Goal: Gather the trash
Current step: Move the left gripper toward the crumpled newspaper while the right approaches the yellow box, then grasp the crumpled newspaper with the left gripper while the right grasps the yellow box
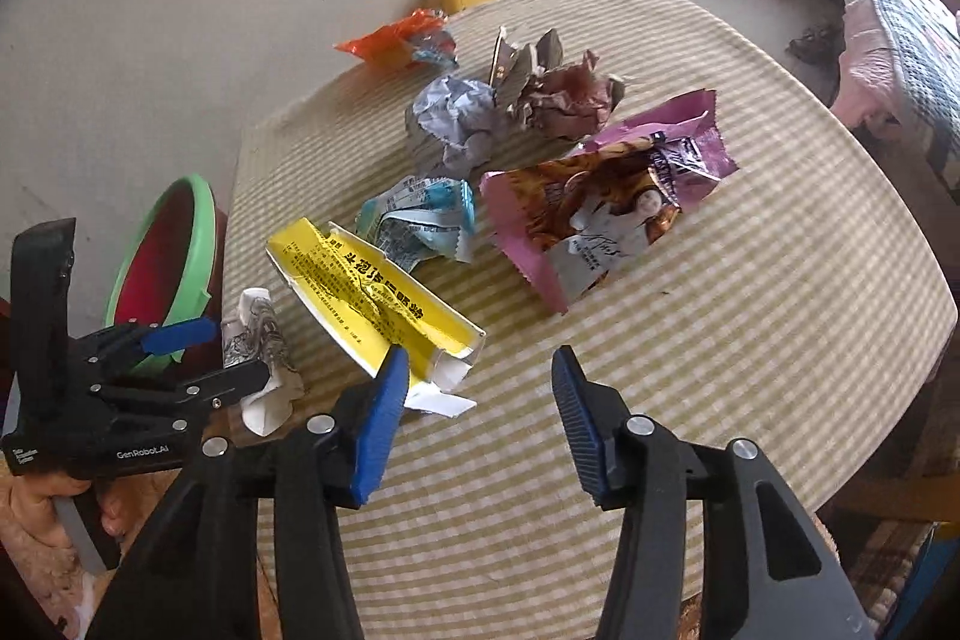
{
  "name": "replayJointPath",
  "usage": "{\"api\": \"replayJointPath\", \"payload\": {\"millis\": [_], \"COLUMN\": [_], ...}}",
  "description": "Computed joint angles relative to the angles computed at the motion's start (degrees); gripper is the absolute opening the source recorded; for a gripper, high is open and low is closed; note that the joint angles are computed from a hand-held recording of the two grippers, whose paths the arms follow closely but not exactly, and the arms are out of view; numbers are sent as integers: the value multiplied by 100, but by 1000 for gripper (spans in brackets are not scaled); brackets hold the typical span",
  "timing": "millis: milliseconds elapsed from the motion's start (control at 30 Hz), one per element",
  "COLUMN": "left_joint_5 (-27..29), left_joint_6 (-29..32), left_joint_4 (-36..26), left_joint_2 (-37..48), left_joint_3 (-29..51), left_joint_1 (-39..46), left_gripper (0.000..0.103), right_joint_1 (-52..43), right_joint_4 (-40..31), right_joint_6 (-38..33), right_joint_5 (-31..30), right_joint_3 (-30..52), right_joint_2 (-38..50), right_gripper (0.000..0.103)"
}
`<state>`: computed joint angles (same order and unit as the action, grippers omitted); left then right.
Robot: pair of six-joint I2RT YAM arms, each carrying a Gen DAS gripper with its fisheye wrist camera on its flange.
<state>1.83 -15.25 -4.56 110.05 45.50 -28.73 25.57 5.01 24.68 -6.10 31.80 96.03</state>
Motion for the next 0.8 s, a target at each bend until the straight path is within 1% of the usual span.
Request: {"api": "replayJointPath", "payload": {"millis": [100, 167, 233, 267, 300, 333, 367, 467, 567, 600, 633, 667, 700, 733, 800], "left_joint_5": [223, 569, 738, 736, 671, 653, 720, 700, 722, 749, 767, 779, 800, 810, 853], "left_joint_6": [-47, -89, -109, -90, -86, -55, -56, -56, -63, -67, -78, -95, -119, -144, -220], "left_joint_4": [-11, 122, 152, 142, 132, 107, 117, 122, 99, 84, 88, 109, 134, 146, 142], "left_joint_2": [91, 116, 81, 32, -9, -43, -80, -150, -267, -308, -362, -396, -406, -381, -237], "left_joint_3": [3, -72, -91, -104, -125, -138, -175, -208, -245, -252, -271, -292, -303, -292, -211], "left_joint_1": [131, 279, 354, 357, 337, 346, 393, 469, 567, 591, 616, 624, 621, 601, 531], "left_gripper": [78, 69, 45, 39, 22, 15, 15, 15, 18, 26, 36, 40, 45, 49, 52], "right_joint_1": [-4, 63, 135, 156, 165, 174, 167, 118, 249, 309, 388, 505, 574, 610, 617], "right_joint_4": [-7, -21, -18, -10, -2, 7, 53, 64, -152, -140, -161, -193, -191, -151, 27], "right_joint_6": [8, -30, -26, -19, -21, -15, 3, 32, -23, -36, -60, -83, -56, 15, 234], "right_joint_5": [-59, -36, -44, -63, -105, -157, -273, -569, -557, -573, -534, -414, -340, -325, -392], "right_joint_3": [80, 243, 453, 531, 630, 715, 800, 1056, 1170, 1093, 1024, 920, 815, 700, 386], "right_joint_2": [69, 215, 390, 469, 573, 660, 766, 1120, 1262, 1217, 1154, 1048, 963, 885, 708], "right_gripper": [51, 52, 52, 52, 52, 52, 52, 58, 57, 54, 51, 42, 38, 38, 39]}}
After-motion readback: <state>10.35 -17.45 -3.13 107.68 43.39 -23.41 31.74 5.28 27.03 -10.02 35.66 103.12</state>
